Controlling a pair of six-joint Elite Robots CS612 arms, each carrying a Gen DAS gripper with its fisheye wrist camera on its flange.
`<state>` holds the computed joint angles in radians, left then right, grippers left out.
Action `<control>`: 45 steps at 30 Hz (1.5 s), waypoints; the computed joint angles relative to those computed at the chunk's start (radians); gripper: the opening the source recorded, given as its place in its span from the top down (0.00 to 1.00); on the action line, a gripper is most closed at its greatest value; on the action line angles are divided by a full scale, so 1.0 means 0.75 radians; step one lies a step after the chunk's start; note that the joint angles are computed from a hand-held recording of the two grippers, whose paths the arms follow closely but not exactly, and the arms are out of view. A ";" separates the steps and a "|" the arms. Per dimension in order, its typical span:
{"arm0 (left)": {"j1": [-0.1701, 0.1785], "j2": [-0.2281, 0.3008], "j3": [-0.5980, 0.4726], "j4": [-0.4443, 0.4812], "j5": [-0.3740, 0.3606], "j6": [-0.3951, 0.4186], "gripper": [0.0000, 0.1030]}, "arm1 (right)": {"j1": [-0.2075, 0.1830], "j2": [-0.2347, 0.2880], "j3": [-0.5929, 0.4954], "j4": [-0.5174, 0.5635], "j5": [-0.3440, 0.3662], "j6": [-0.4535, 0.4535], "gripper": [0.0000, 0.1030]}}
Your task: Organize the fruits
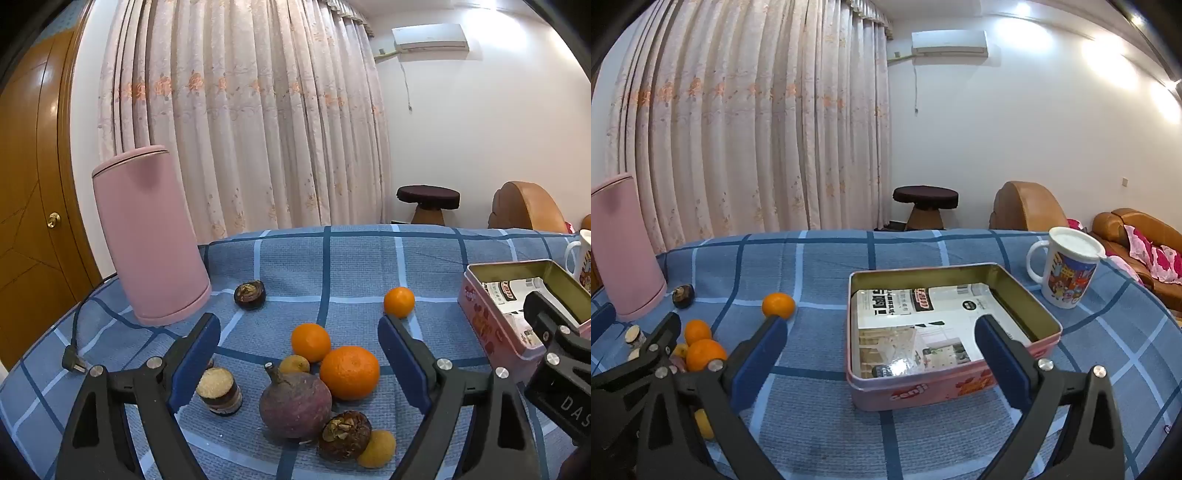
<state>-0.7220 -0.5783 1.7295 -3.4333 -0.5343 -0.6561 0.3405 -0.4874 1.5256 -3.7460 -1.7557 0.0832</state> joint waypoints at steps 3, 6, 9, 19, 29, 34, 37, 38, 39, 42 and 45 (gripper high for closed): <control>-0.004 0.000 -0.002 0.007 0.000 0.001 0.14 | 0.001 -0.002 0.000 0.015 -0.012 -0.022 0.00; -0.013 0.001 -0.008 0.016 0.003 0.007 0.14 | 0.000 0.000 -0.003 0.016 -0.009 -0.014 0.00; -0.003 0.005 -0.003 -0.002 -0.015 0.005 0.14 | 0.003 0.000 -0.004 0.025 -0.013 -0.012 0.00; 0.003 -0.008 0.014 0.008 -0.034 -0.028 0.14 | -0.002 -0.001 0.000 0.025 0.003 0.005 0.00; 0.003 -0.010 0.015 0.009 -0.037 -0.031 0.14 | -0.003 0.001 -0.002 0.027 0.007 0.007 0.00; 0.004 -0.010 0.015 0.012 -0.037 -0.033 0.14 | -0.003 0.000 -0.001 0.029 0.008 0.008 0.00; 0.004 -0.010 0.015 0.011 -0.039 -0.032 0.14 | -0.003 0.000 -0.001 0.029 0.008 0.008 0.00; 0.004 -0.010 0.015 0.011 -0.038 -0.032 0.14 | -0.003 0.001 -0.002 0.030 0.008 0.008 0.00; 0.004 -0.010 0.015 0.012 -0.038 -0.033 0.14 | -0.004 -0.001 0.000 0.031 0.009 0.009 0.00; 0.004 -0.011 0.014 0.013 -0.039 -0.033 0.14 | -0.004 0.000 0.000 0.027 0.010 0.009 0.00; 0.004 -0.011 0.015 0.013 -0.039 -0.034 0.14 | -0.002 -0.002 0.001 0.030 0.010 0.010 0.00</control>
